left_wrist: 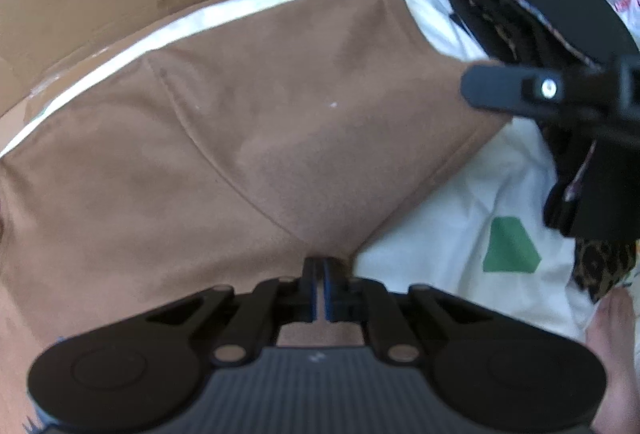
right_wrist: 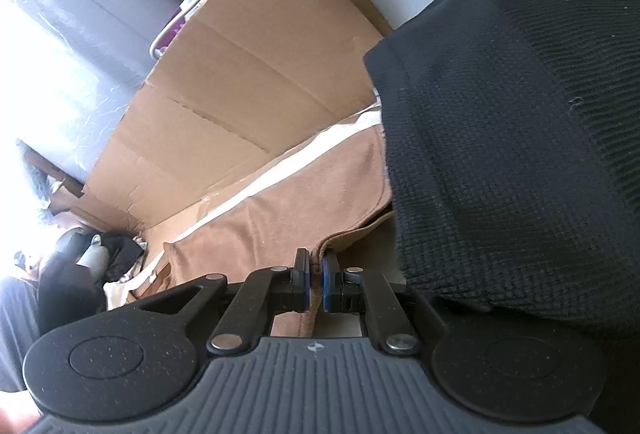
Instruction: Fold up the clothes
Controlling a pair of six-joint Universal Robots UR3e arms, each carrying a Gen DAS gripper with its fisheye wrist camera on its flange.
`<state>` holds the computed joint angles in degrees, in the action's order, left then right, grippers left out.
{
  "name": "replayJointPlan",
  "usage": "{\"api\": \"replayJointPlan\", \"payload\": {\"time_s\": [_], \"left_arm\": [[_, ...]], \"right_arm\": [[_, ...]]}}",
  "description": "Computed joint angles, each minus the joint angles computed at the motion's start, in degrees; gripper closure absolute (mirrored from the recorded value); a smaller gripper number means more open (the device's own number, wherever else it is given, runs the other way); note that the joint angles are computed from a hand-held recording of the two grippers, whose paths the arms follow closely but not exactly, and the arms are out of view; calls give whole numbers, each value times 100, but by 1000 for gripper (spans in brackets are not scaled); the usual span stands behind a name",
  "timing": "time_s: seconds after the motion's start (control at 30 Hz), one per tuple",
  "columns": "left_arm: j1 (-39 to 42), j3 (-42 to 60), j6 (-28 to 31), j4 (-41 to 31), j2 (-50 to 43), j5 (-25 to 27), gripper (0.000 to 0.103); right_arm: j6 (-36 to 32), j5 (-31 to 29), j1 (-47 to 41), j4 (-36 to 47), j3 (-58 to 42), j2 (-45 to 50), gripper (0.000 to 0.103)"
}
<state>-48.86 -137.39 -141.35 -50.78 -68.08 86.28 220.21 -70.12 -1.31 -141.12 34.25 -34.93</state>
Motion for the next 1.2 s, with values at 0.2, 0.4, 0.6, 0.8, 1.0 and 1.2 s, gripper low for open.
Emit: {"api": "replayJointPlan", "payload": {"time_s": [0.2, 0.4, 0.6, 0.8, 1.0, 1.2], "left_arm": [[217, -238, 407, 50, 251, -212, 102], [699, -356, 1305, -421, 677, -591, 102], [731, -298, 1290, -411, 583, -656, 102], [738, -357, 1342, -99, 404, -810, 103], [634, -62, 1316, -249, 200, -714, 103], [653, 850, 1486, -1151, -156, -365, 88]], "right_arm": [[87, 457, -78, -293, -18, 46, 99], [321, 1098, -125, -235, -881, 572, 99], [296, 1225, -53, 141, -1754, 1023, 99], [583, 1499, -70, 133, -2022, 1246, 99], [752, 1715, -47, 316, -2566, 1579, 99], [825, 1752, -41, -75, -1961, 1313, 99]]}}
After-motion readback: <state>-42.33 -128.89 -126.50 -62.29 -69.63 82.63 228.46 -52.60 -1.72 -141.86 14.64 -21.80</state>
